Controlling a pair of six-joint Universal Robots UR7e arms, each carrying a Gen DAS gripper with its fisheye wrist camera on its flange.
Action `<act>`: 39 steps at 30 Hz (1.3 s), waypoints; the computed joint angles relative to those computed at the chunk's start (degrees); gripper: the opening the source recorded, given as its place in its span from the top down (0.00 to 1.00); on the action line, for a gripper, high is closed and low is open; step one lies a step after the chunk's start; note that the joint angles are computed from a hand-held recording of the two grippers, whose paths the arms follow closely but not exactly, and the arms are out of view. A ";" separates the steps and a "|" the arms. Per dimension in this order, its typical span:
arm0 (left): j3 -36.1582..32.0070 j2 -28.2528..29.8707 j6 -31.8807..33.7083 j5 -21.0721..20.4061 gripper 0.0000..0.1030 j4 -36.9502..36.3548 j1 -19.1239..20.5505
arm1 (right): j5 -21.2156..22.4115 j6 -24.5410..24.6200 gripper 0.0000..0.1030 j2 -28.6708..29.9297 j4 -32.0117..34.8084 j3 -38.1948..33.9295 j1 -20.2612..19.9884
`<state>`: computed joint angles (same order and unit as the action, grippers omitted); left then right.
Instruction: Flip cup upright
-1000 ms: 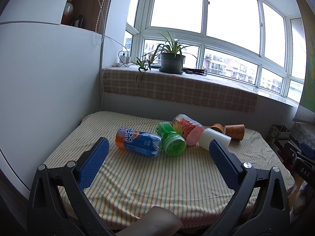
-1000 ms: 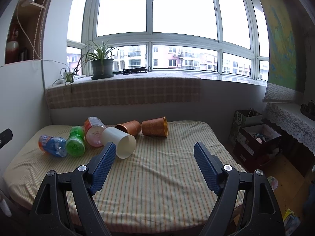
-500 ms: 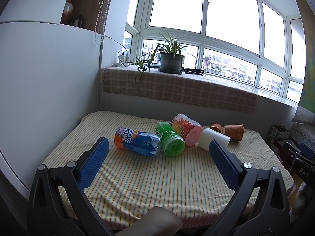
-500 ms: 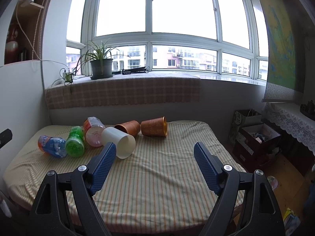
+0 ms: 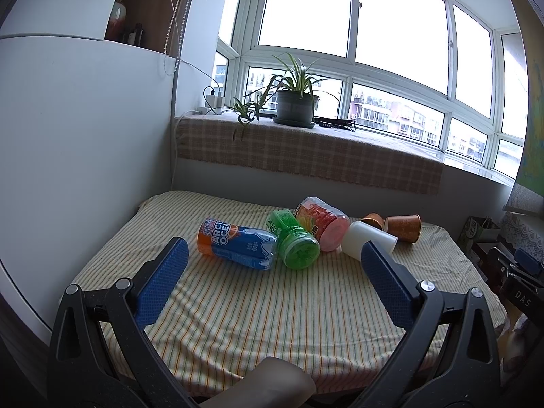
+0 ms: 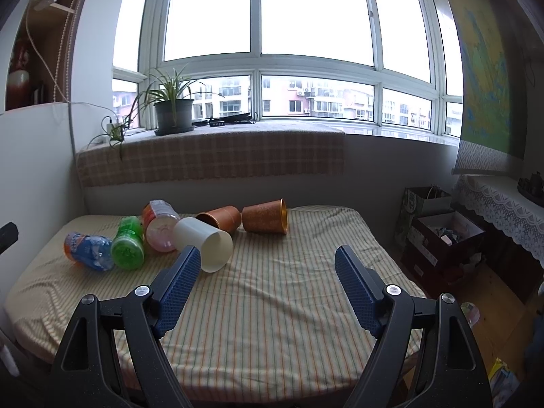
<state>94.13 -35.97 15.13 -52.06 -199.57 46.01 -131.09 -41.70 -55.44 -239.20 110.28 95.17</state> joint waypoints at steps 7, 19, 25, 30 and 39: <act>-0.08 0.09 -0.01 -0.05 0.00 0.02 0.06 | 0.03 0.25 0.21 -0.03 0.24 0.07 -0.01; -0.16 1.31 -0.64 0.77 0.00 -0.39 -0.44 | 0.21 1.75 0.21 0.13 2.15 -0.23 -0.36; -0.88 1.92 -0.83 0.88 0.00 -0.18 0.29 | 0.81 2.88 0.21 0.40 5.06 -1.15 -0.51; -1.13 1.90 -0.55 1.13 0.00 0.07 0.80 | 1.55 3.17 0.21 0.54 8.24 -2.24 -0.45; -1.38 1.40 -0.29 0.89 0.00 0.39 1.81 | 4.70 4.27 0.21 1.73 17.55 -6.38 -0.28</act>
